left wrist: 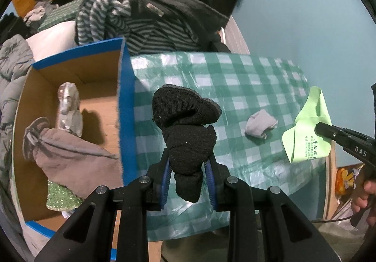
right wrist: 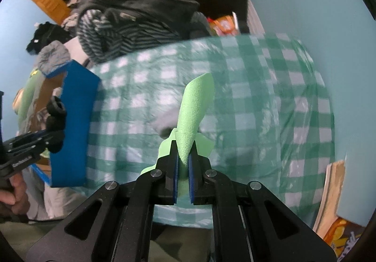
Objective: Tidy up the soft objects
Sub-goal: 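Carry the black sock and lime-green cloth over the box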
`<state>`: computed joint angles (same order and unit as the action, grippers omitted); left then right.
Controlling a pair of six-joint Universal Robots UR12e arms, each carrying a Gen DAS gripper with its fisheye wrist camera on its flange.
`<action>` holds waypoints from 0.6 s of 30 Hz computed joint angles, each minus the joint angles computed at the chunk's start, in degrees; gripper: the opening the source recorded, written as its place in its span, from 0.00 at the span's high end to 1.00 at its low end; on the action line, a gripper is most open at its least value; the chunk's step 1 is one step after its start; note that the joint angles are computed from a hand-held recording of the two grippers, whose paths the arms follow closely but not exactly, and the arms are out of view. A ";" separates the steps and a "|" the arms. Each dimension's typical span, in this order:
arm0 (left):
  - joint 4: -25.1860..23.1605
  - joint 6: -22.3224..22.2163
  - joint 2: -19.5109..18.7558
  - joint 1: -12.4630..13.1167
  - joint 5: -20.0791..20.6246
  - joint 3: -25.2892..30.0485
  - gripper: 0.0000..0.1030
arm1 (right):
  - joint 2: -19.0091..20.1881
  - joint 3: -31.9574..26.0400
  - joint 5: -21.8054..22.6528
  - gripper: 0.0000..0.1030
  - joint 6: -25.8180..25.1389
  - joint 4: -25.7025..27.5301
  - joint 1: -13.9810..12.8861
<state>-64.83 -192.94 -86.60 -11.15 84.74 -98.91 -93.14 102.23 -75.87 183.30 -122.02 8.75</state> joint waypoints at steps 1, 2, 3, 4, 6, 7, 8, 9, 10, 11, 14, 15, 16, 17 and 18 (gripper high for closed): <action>0.27 -0.39 0.24 0.23 -0.01 -0.03 0.74 | 0.17 -0.43 0.31 0.94 -0.16 0.02 0.16; 0.72 -0.90 0.56 0.48 0.12 -0.12 0.74 | 0.33 -0.89 0.69 0.94 -0.40 0.14 0.28; 1.01 -1.32 0.78 0.65 0.32 -0.14 0.74 | 0.65 -1.63 0.82 0.94 -0.64 0.24 0.61; 1.27 -1.79 1.05 0.87 0.54 -0.18 0.74 | 0.90 -2.18 0.90 0.94 -0.94 0.31 0.86; 1.80 -2.89 1.64 1.39 1.02 -0.31 0.74 | 1.17 -3.04 1.47 0.94 -1.91 0.27 1.19; 1.89 -3.43 1.89 1.68 1.29 -0.31 0.74 | 1.39 -3.58 1.86 0.94 -2.35 0.29 1.40; 2.07 -4.17 2.26 2.12 1.57 -0.37 0.74 | 1.67 -4.15 2.19 0.94 -2.75 0.32 1.70; 2.12 -4.52 2.48 2.37 1.76 -0.42 0.74 | 2.06 -4.83 2.49 0.94 -3.22 0.32 2.06; 2.23 -5.06 2.76 2.65 2.15 -0.50 0.74 | 2.33 -5.28 2.71 0.94 -3.59 0.34 2.31; 2.29 -5.63 3.10 3.01 2.60 -0.61 0.74 | 2.76 -6.01 3.02 0.94 -4.13 0.49 2.71; 2.44 -7.06 4.31 4.24 3.36 -1.26 0.74 | 3.75 -7.48 3.92 0.94 -5.20 0.39 3.61; 2.46 -7.49 4.71 4.60 3.60 -1.52 0.74 | 4.14 -8.14 4.30 0.94 -5.70 0.42 4.04; 2.42 -7.81 5.03 4.84 3.79 -1.71 0.74 | 4.43 -8.60 4.53 0.94 -6.02 0.32 4.39; 2.31 -8.30 5.52 5.34 4.10 -2.04 0.74 | 4.74 -9.07 4.92 0.94 -6.42 0.41 4.68; 2.17 -8.46 5.74 5.67 4.21 -2.18 0.74 | 5.19 -9.73 5.40 0.94 -7.00 0.40 5.15</action>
